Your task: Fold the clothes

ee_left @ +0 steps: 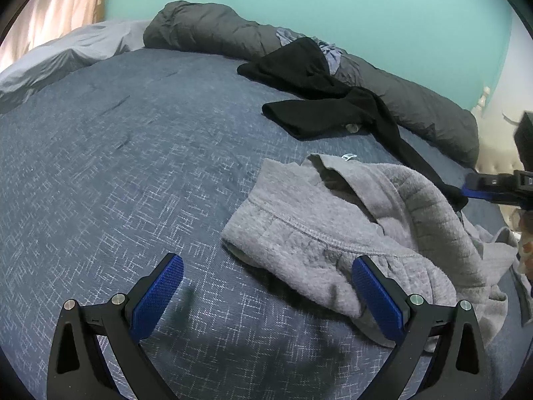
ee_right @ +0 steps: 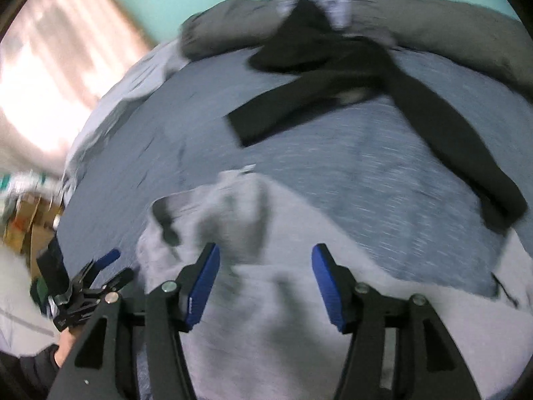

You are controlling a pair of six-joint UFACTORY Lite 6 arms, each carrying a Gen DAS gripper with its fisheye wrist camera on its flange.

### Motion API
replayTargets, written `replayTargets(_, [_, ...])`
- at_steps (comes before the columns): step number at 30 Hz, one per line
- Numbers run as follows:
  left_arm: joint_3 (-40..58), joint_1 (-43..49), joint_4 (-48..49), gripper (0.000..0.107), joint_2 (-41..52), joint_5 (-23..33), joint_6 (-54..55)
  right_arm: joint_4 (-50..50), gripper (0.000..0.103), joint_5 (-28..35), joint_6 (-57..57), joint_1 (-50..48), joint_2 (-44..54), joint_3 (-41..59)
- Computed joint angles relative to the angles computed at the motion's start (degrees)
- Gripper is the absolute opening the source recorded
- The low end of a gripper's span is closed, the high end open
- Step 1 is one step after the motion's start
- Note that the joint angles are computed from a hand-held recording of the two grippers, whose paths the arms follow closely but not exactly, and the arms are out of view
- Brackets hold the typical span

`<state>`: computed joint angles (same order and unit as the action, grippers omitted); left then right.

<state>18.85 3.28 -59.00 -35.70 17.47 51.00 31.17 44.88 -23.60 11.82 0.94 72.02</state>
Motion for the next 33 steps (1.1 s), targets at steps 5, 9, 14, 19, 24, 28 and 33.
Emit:
replayTargets(5, [0.2, 1.4, -1.3, 0.103, 0.0, 1.5, 1.7, -4.1, 0.059, -1.4, 2.8, 7.7, 5.6, 4.6])
replayTargets(9, [0.5, 3.3, -2.7, 0.103, 0.1, 3.3, 3.1, -10.9, 0.059, -1.3, 7.9, 12.2, 9.7, 7.8])
replayTargets(14, [0.5, 3.9, -3.7, 0.103, 0.0, 4.3, 3.9, -16.3, 0.043, -2.6, 11.6, 15.0, 13.6, 10.5])
replayTargets(19, [0.4, 4.6, -4.3, 0.103, -0.1, 5.2, 4.5, -18.2, 0.008, -3.1, 12.9, 14.3, 17.0, 13.4])
replayTargets(24, [0.5, 4.8, -5.3, 0.103, 0.6, 5.5, 5.2, -19.4, 0.004, -4.3, 14.9, 12.4, 19.1, 18.4])
replayTargets(28, [0.3, 4.5, -6.2, 0.103, 0.9, 5.4, 6.1, -22.0, 0.004, -2.9, 17.9, 11.0, 23.6, 29.5])
replayTargets(33, [0.6, 5.0, -7.7, 0.103, 2.2, 5.6, 7.7, -26.5, 0.004, 4.4, 22.5, 10.2, 36.0, 53.2])
